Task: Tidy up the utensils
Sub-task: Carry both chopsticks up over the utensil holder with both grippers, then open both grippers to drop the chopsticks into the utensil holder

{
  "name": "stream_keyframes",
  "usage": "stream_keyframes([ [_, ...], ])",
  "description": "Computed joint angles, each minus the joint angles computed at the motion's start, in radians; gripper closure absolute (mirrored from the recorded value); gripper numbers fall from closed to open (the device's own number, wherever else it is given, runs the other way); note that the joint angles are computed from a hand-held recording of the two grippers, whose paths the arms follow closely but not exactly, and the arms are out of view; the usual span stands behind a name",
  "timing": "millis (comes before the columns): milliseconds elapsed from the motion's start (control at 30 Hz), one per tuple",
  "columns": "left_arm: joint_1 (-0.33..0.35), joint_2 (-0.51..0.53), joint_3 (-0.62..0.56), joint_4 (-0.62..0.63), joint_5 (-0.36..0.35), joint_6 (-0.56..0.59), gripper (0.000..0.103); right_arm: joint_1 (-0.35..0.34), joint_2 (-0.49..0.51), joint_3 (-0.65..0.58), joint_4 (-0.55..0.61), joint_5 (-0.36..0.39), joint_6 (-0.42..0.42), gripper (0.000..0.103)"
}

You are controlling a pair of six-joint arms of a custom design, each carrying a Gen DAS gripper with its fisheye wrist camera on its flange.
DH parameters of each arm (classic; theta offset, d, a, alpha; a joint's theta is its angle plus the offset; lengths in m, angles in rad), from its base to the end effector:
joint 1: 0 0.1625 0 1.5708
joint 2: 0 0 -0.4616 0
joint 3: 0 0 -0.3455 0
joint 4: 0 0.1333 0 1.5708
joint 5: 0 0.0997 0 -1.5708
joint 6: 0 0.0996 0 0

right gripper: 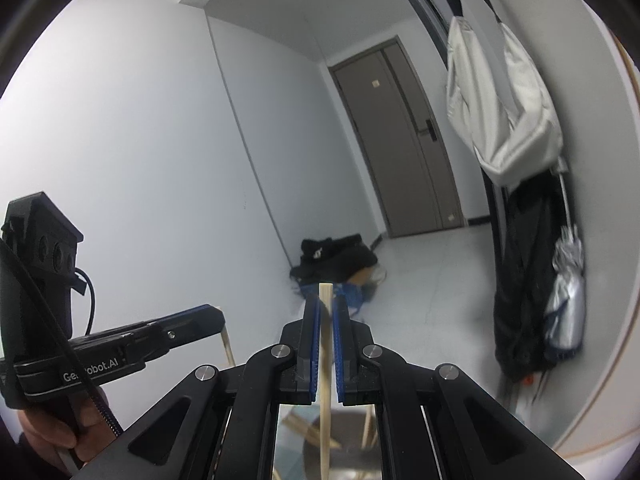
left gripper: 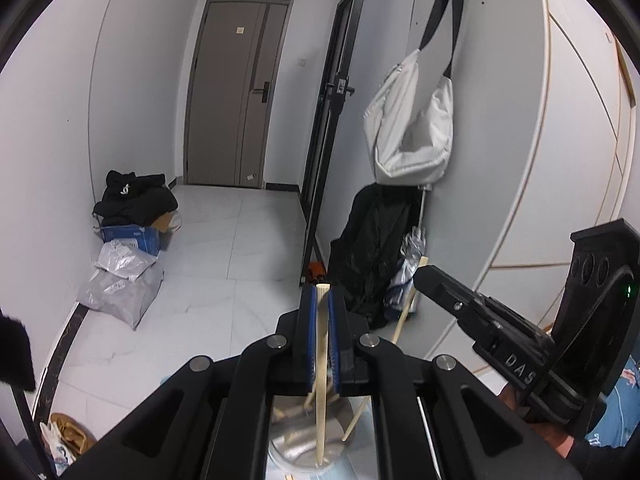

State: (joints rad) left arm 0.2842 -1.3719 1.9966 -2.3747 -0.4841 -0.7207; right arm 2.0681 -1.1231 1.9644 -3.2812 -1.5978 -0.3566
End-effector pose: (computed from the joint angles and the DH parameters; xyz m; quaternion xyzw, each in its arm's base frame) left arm -0.3966 -0.3465 0.3851 0.1936 0.8316 -0.4755 0.2120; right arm 0.3869 -0.4391 0.3329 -0.3704 0.8279 -0.4208 0.0174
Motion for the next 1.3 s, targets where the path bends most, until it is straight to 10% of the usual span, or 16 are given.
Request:
stream_keyframes([
  [600, 0.114, 0.082, 0.142, -0.661, 0.041, 0.348, 0.1, -0.052, 0.177, -0.085, -0.094, 0.027, -0.072, 0.098],
  [1300, 0.122, 0.059, 0.173, -0.472, -0.011, 0.226, 0.1, -0.097, 0.155, 0.04, -0.06, 0.076, -0.202, 0.098],
])
